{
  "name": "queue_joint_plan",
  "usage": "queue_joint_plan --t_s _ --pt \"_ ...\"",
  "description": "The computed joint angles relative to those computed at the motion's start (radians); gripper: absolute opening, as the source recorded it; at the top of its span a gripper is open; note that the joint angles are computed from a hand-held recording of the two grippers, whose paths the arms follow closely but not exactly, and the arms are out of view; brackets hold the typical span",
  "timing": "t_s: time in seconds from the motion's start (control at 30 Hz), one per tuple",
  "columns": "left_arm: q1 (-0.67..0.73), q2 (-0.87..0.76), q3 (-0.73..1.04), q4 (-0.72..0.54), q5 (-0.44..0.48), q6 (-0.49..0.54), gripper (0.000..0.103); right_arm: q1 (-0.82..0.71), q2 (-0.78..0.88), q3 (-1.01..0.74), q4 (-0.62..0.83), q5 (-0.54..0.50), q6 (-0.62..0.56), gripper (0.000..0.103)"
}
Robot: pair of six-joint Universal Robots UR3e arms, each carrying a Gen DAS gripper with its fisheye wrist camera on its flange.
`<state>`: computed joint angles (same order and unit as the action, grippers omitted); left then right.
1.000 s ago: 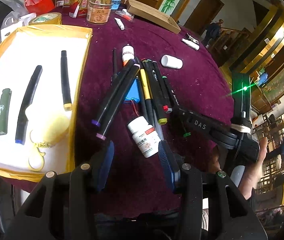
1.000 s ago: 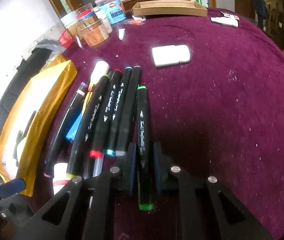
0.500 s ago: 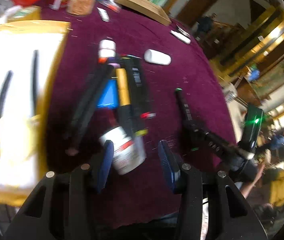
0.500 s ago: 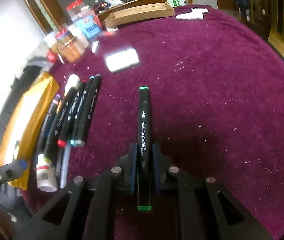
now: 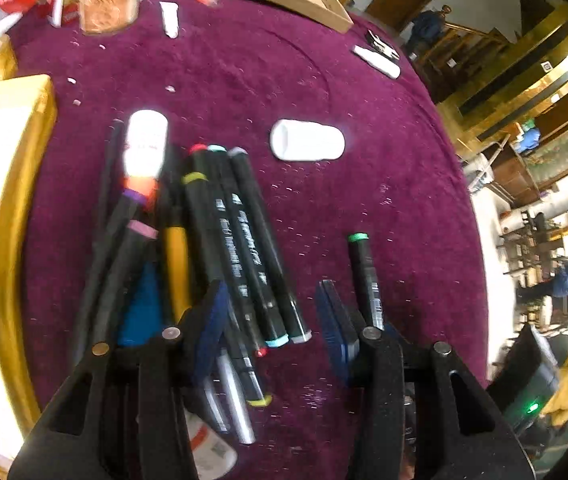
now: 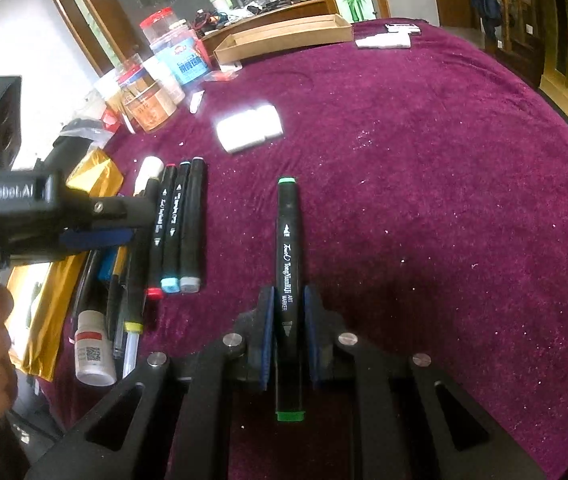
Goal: Organize rigid objects
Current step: 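Grasp a grey-capped black marker with the left tool while the right tool holds its marker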
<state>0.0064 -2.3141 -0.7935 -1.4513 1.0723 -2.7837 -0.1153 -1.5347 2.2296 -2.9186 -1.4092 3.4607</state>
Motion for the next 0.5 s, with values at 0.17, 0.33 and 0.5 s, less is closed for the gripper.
queue_joint_plan --t_s 0.17,0.33,0.5 --pt "-0.017 0.027 -0.022 0.052 0.006 -0.012 0.043 -0.020 -0.008 0.018 -0.012 0.029 0.000 0.013" --pt "-0.056 -0.087 0.187 -0.046 0.002 -0.046 0.042 -0.037 -0.012 0.030 -0.022 0.053 0.003 0.013" --pt "-0.106 -0.278 0.496 -0.180 0.076 -0.083 0.041 -0.037 -0.013 0.036 -0.032 0.052 0.005 0.013"
